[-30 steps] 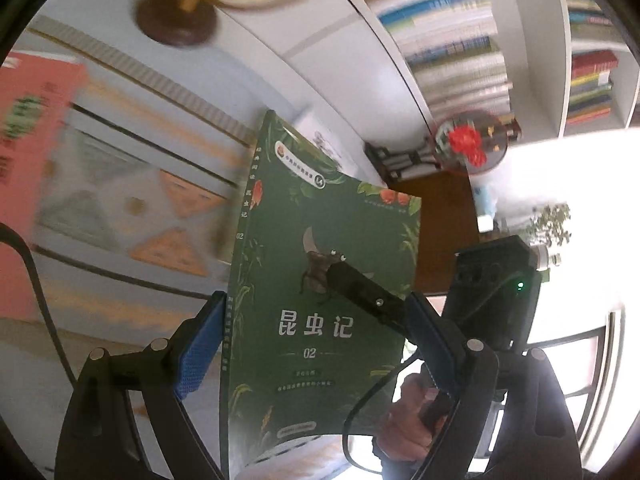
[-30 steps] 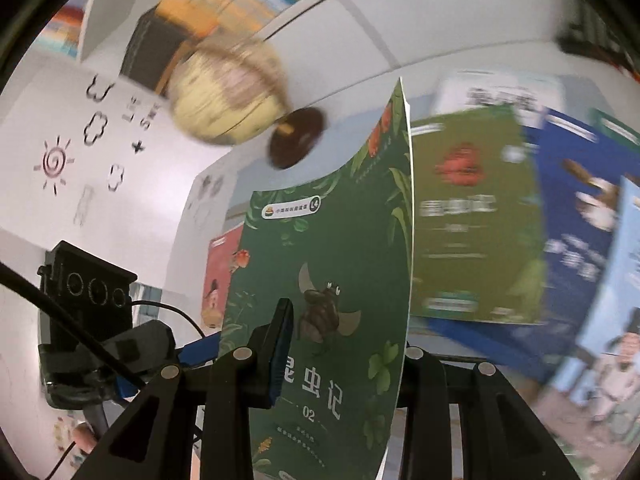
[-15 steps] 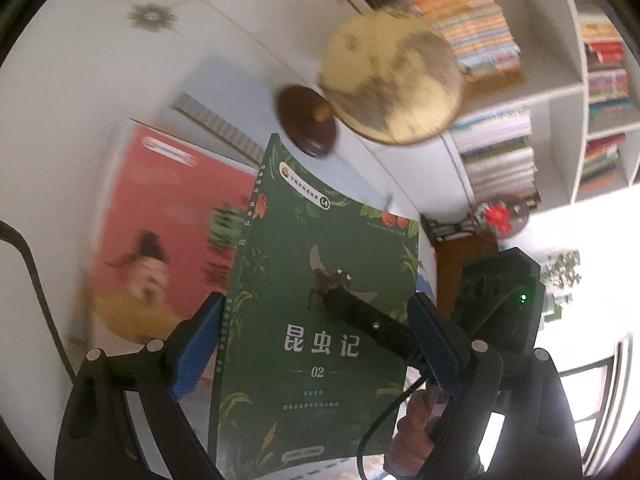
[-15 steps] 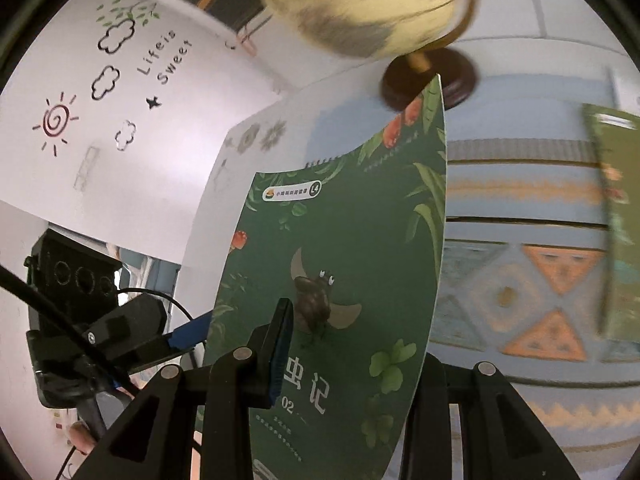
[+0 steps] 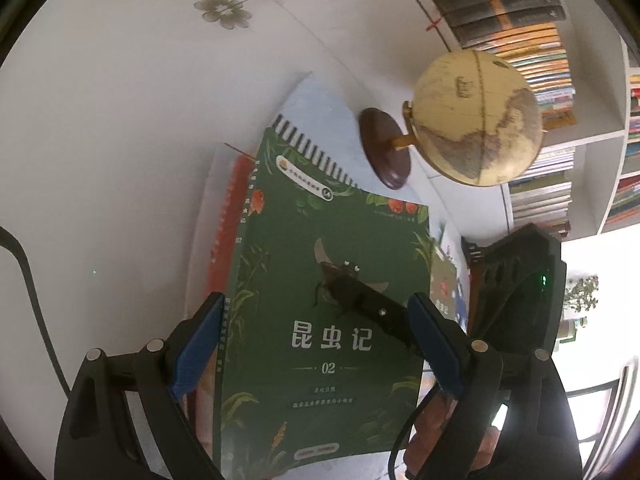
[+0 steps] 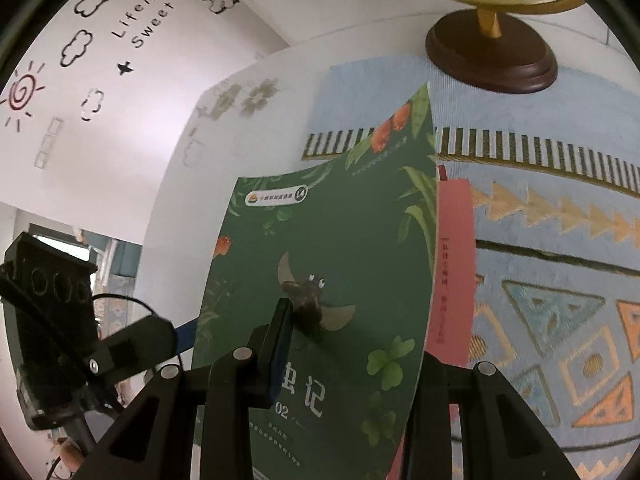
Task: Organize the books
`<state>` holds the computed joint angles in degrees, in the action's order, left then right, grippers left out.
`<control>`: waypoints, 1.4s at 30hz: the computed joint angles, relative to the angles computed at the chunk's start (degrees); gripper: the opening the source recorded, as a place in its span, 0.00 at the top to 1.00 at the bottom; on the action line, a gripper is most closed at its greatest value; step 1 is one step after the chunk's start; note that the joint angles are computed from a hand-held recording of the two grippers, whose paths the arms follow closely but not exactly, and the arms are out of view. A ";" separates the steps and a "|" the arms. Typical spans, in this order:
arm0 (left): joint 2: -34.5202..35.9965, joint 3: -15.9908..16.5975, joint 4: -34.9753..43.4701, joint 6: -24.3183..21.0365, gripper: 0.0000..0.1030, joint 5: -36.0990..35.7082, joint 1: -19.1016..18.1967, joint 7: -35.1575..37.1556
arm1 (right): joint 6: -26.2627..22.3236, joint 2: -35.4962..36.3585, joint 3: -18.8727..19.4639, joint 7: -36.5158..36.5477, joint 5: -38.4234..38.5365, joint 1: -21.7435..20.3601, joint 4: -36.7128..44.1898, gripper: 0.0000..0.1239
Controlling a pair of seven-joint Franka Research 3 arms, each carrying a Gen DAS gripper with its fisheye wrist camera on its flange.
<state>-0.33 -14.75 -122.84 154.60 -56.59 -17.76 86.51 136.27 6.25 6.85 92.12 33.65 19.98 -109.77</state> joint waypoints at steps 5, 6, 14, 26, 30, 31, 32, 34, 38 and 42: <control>1.28 0.10 -0.03 -1.20 0.14 3.98 0.77 -2.05 | -0.90 3.03 0.02 1.49 -2.59 0.27 2.11 0.71; 0.98 0.04 -0.53 -1.00 0.14 5.26 0.86 -2.79 | -1.23 3.00 -0.04 2.05 -3.33 0.36 2.33 0.70; -3.35 1.09 -5.79 -0.24 0.14 7.35 0.45 -6.23 | -5.01 -3.09 -1.99 11.63 -16.46 0.39 -1.46 0.56; -2.83 -3.83 3.25 -6.32 0.12 51.41 -4.25 -32.47 | -5.67 -30.11 -0.78 18.40 -27.34 -5.88 -25.64 0.54; 3.81 -5.74 13.08 -8.39 0.12 57.85 -7.92 -34.10 | -6.82 -37.75 -1.04 18.21 -29.86 -9.49 -30.98 0.54; 5.51 -6.09 15.34 -8.95 0.12 58.81 -8.83 -34.56 | -7.23 -40.01 -1.67 17.83 -30.26 -10.66 -32.53 0.54; 6.93 -6.31 17.33 -9.69 0.12 59.83 -9.69 -35.31 | -7.64 -42.14 -2.56 17.27 -30.32 -11.88 -34.01 0.53; 10.33 -6.73 22.22 -11.85 0.12 62.33 -11.80 -37.15 | -8.45 -44.96 -4.01 16.00 -29.87 -13.95 -36.06 0.53; 17.26 -7.07 32.37 -16.59 0.12 66.41 -16.52 -40.54 | -10.92 -50.54 -7.21 11.50 -30.32 -19.29 -39.05 0.53; 24.53 -6.56 43.81 -21.73 0.12 69.62 -21.93 -42.60 | -12.72 -54.17 -9.84 7.06 -30.29 -24.60 -40.31 0.53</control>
<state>24.20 -21.31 -79.03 132.87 13.03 -39.69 43.90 123.55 -47.92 -2.99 99.18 3.35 -4.62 -150.07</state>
